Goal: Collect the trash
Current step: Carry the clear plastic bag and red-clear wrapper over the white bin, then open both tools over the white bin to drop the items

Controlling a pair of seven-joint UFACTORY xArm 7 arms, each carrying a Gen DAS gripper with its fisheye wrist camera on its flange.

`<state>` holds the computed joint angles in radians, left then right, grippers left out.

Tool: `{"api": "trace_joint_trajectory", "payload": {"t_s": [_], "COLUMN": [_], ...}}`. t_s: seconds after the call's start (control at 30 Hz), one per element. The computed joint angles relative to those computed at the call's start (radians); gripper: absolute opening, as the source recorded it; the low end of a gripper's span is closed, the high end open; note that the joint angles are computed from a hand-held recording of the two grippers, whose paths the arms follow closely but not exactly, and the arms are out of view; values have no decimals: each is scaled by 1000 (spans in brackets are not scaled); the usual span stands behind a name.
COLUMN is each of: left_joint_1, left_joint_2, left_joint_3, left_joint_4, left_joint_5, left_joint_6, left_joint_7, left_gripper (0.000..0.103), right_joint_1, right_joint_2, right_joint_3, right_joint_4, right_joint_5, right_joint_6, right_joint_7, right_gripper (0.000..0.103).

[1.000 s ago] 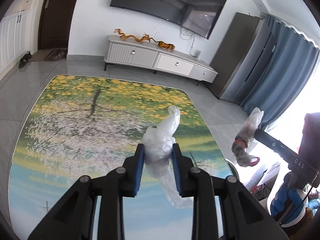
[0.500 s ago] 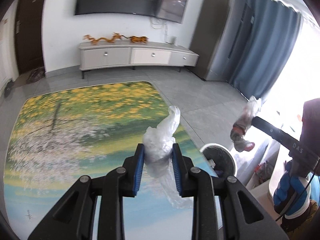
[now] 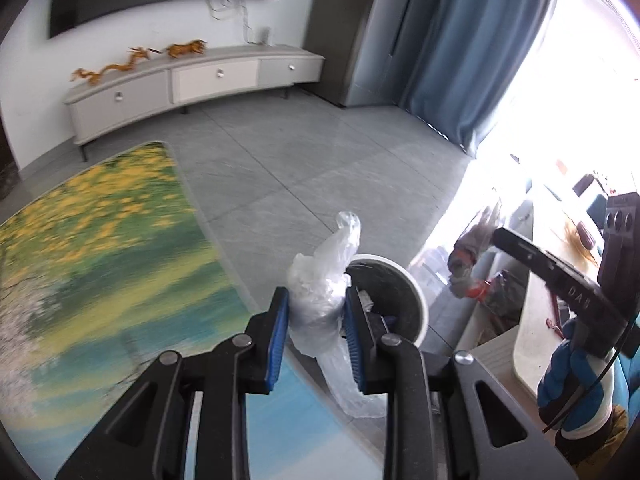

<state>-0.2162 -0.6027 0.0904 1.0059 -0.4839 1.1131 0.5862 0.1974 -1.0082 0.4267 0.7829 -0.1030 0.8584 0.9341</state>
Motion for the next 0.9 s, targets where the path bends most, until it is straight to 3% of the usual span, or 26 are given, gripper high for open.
{"api": "trace_joint_trajectory", "payload": {"t_s": [0.2, 0.43, 0.53, 0.67, 0.9], "left_joint_1": [-57, -108, -123, -135, -138], "left_joint_2": [94, 218, 271, 307, 293], "left_joint_3": [-92, -162, -175, -181, -178], "left_joint_4": [5, 17, 31, 41, 29], "left_joint_5": [-20, -14, -17, -32, -42], "left_joint_6": [-67, -146, -160, -180, -180], "left_joint_7": [-42, -99, -120, -132, -119], "left_gripper": [27, 27, 29, 46, 47], "right_joint_1": [-1, 1, 2, 0, -12], "right_joint_2": [-65, -77, -74, -56, -73], "right_joint_3": [-29, -68, -91, -110, -118], "right_joint_4": [-73, -164, -200, -225, -237], "right_joint_5": [4, 20, 26, 33, 38], "right_joint_6": [106, 113, 98, 81, 89], "right_joint_7": [9, 18, 17, 15, 35], "right_gripper": [5, 6, 7, 8, 23]}}
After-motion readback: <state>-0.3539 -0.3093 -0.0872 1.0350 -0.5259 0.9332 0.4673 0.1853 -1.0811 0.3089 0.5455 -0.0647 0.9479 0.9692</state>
